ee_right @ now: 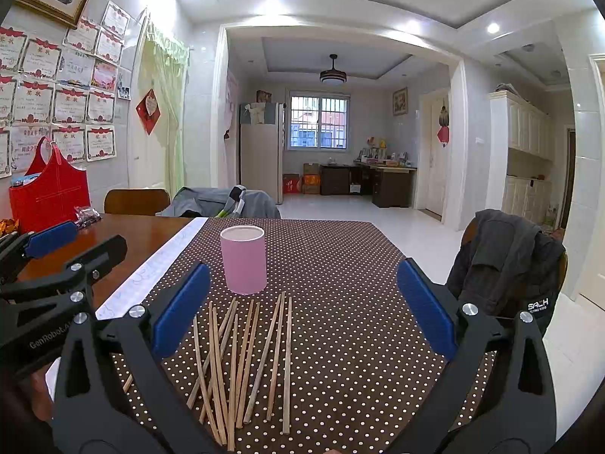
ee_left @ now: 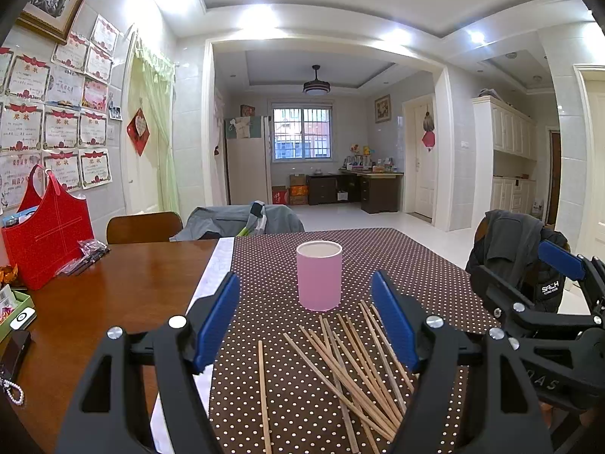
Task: Organize utensils
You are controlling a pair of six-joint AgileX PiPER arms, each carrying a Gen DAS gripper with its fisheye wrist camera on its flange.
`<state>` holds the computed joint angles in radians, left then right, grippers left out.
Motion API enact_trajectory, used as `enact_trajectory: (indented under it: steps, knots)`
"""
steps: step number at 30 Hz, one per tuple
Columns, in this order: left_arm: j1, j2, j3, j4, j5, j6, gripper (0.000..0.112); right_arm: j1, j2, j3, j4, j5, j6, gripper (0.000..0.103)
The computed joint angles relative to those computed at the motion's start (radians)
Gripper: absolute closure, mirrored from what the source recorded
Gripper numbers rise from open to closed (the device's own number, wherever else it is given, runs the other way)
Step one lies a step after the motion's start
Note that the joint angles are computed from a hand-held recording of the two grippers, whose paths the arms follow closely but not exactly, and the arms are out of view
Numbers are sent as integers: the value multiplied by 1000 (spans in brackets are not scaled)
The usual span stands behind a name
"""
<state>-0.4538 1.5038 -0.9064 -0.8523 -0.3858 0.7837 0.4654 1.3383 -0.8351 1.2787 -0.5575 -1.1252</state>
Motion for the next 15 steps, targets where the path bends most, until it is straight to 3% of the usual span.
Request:
enact_trajectory:
  steps: [15]
  knots:
    - [6, 2, 13, 26, -3, -30, 41, 12, 14, -9, 21, -11, -13, 6]
